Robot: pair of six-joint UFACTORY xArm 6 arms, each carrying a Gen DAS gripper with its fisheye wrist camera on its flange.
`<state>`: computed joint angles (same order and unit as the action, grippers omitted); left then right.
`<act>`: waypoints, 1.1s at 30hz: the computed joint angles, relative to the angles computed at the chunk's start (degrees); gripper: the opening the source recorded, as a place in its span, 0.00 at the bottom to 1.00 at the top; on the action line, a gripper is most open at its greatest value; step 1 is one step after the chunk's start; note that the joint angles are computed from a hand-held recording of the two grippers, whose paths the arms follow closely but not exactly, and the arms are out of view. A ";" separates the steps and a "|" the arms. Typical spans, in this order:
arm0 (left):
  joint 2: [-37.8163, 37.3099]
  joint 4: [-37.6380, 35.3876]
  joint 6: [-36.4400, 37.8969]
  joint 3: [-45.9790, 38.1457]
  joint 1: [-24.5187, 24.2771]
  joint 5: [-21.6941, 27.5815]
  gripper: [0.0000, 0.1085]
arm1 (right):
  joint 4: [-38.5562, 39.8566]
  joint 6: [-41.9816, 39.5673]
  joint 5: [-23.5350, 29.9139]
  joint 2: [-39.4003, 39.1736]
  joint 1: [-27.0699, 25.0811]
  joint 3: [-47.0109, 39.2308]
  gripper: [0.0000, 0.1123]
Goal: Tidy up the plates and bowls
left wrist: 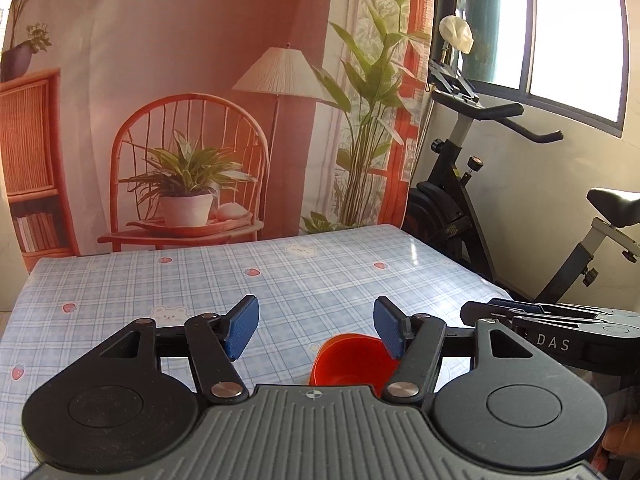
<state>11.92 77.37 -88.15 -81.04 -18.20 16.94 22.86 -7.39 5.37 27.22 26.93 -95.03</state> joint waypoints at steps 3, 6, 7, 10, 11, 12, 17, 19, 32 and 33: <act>-3.71 6.13 -4.58 1.56 -2.27 4.86 0.76 | -0.71 -1.20 -1.51 -2.91 0.12 1.75 0.40; -7.43 9.60 -6.80 3.24 -4.90 8.97 0.82 | 3.92 -6.86 -2.69 -6.31 0.86 3.77 0.49; -8.48 10.54 -7.45 3.87 -5.61 10.12 0.83 | 5.99 -9.36 -3.29 -7.50 1.25 4.50 0.53; -11.94 13.02 -8.41 6.01 -8.43 15.38 0.87 | 8.64 -13.42 -4.57 -10.20 2.01 6.12 0.62; -12.87 13.71 -8.64 6.55 -9.71 18.09 0.87 | 8.73 -13.97 -4.63 -11.01 2.18 6.32 0.66; -13.54 14.27 -8.74 6.83 -11.02 21.09 0.89 | 8.43 -13.82 -4.80 -11.73 2.29 6.63 0.68; -17.27 15.11 -7.78 7.90 -14.66 27.12 0.92 | -4.54 -0.28 -6.97 -14.97 1.55 9.11 0.91; -18.45 14.52 -7.74 8.36 -14.55 25.87 0.92 | -8.56 2.96 -7.23 -16.05 1.29 9.84 0.91; -20.65 15.36 -8.22 9.65 -16.42 29.12 0.92 | -18.42 11.42 -10.35 -19.93 0.62 13.41 0.91; -20.64 15.20 -8.07 9.64 -16.44 29.22 0.92 | -19.54 12.49 -10.40 -20.00 0.46 13.53 0.91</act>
